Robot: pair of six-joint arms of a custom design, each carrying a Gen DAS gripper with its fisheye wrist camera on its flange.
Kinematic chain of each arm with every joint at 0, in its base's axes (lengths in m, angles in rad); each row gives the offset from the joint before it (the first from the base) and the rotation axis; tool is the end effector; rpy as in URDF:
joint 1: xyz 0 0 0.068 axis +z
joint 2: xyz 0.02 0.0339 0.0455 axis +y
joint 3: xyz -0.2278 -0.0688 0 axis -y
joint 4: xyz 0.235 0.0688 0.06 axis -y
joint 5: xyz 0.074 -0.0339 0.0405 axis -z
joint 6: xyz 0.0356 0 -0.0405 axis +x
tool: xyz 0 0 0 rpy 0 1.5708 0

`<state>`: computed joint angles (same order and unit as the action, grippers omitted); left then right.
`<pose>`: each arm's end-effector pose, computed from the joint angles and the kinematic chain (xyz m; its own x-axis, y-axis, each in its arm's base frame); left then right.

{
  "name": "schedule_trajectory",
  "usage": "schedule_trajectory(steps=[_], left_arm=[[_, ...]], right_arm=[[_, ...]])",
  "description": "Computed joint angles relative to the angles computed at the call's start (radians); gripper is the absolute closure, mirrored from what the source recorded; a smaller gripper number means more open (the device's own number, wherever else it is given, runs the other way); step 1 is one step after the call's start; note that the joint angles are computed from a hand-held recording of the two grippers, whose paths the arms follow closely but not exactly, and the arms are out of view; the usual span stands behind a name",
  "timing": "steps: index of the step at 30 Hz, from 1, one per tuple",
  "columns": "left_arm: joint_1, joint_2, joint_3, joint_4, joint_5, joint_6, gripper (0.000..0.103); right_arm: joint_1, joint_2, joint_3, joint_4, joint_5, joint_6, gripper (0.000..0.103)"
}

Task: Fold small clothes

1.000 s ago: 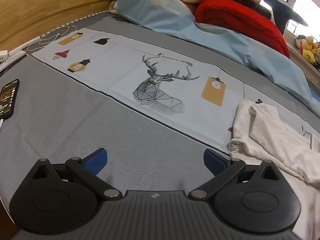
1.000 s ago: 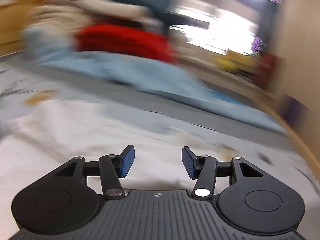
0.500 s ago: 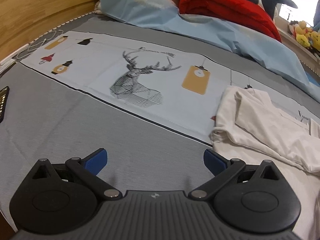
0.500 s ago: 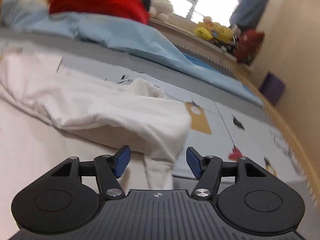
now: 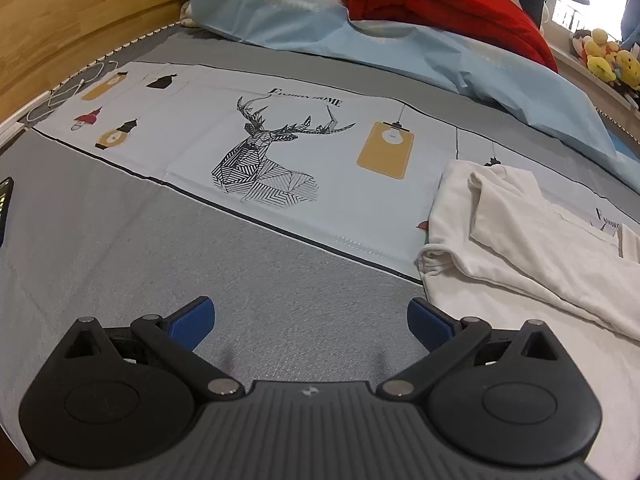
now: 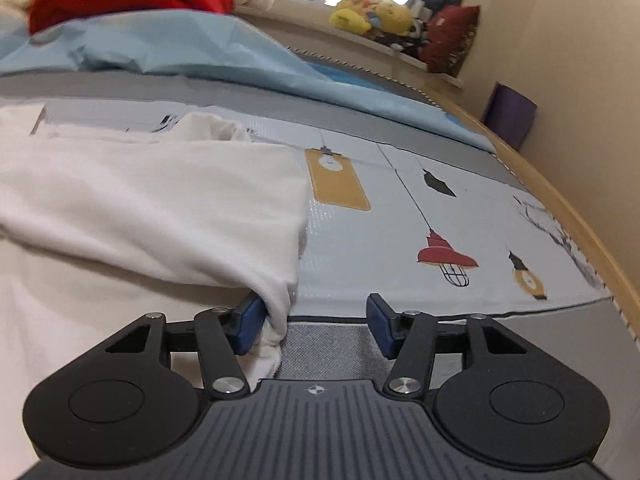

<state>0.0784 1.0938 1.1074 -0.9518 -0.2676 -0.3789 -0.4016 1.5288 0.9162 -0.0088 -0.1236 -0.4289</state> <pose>0.2122 0.0261 0.2917 -0.6614 -0.4098 -0.6282 -0.5124 0.8585 -0.0206 0.3019 -0.1234 0.1914 -0.6103 -0.1892 -0.7693 0.0460 0.9610 -0.2729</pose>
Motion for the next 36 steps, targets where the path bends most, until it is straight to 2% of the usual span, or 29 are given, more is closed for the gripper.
schedule_trajectory(steps=[2, 4, 5, 6, 8, 10, 13, 15, 16, 17, 19, 22, 26, 28, 29, 31, 34, 36], left_arm=[[-0.001, -0.002, -0.002, 0.000, -0.009, 0.008, 0.000], [0.004, -0.001, -0.002, 0.002, -0.008, 0.009, 0.000], [0.007, 0.001, -0.001, 0.002, -0.003, 0.006, 0.000], [0.008, 0.003, 0.001, 0.001, 0.000, 0.003, 0.000], [-0.003, 0.007, 0.003, -0.001, 0.001, -0.004, 0.000], [-0.027, 0.006, 0.001, -0.003, -0.010, -0.002, 0.000], [-0.061, 0.003, -0.008, 0.000, -0.038, 0.011, 0.000], [-0.070, 0.004, -0.014, 0.000, -0.042, 0.020, 0.000], [-0.068, 0.006, -0.015, -0.002, -0.032, 0.030, 0.000], [-0.065, 0.007, -0.016, -0.003, -0.020, 0.037, 0.000], [-0.066, 0.005, -0.020, -0.003, -0.007, 0.050, 0.000], [-0.067, -0.014, -0.029, -0.010, 0.028, 0.076, 0.000], [-0.067, -0.099, -0.070, -0.033, 0.119, 0.123, 0.000], [-0.095, -0.164, -0.103, -0.064, 0.128, 0.130, 0.000], [-0.125, -0.203, -0.122, -0.089, 0.113, 0.115, 0.000], [-0.198, -0.270, -0.148, -0.147, 0.078, 0.068, 0.000], [-0.384, -0.367, -0.181, -0.252, -0.022, -0.069, 0.000], [-0.571, -0.410, -0.196, -0.342, -0.131, -0.206, 0.000]], right_arm=[[-0.009, -0.018, 0.057, -0.124, -0.017, -0.022, 0.039], [-0.020, -0.047, 0.143, -0.318, -0.010, -0.042, 0.039], [-0.032, -0.070, 0.168, -0.381, -0.034, -0.045, 0.039], [-0.043, -0.104, 0.166, -0.390, -0.065, -0.034, 0.038], [-0.038, -0.158, 0.136, -0.326, -0.107, 0.036, 0.027], [-0.007, -0.175, 0.084, -0.210, -0.118, 0.143, 0.025], [0.068, -0.080, 0.070, -0.112, -0.029, 0.206, 0.027], [0.104, 0.028, 0.104, -0.126, 0.083, 0.193, 0.027], [0.108, 0.069, 0.116, -0.138, 0.122, 0.183, 0.022], [0.090, 0.060, 0.082, -0.085, 0.090, 0.202, 0.022], [0.066, 0.042, 0.136, -0.185, 0.053, 0.186, 0.025], [-0.015, -0.110, 0.080, -0.223, -0.068, 0.217, 0.024], [-0.223, -0.290, 0.081, -0.519, -0.358, 0.178, 0.023], [-0.382, -0.372, 0.055, -0.689, -0.521, 0.082, 0.022], [-0.463, -0.388, 0.050, -0.780, -0.587, -0.006, 0.022], [-0.640, -0.393, 0.057, -0.989, -0.682, -0.259, 0.022], [-0.887, -0.383, 0.030, -1.230, -0.714, -0.674, 0.022], [-1.002, -0.398, -0.002, -1.304, -0.692, -0.844, 0.022]])
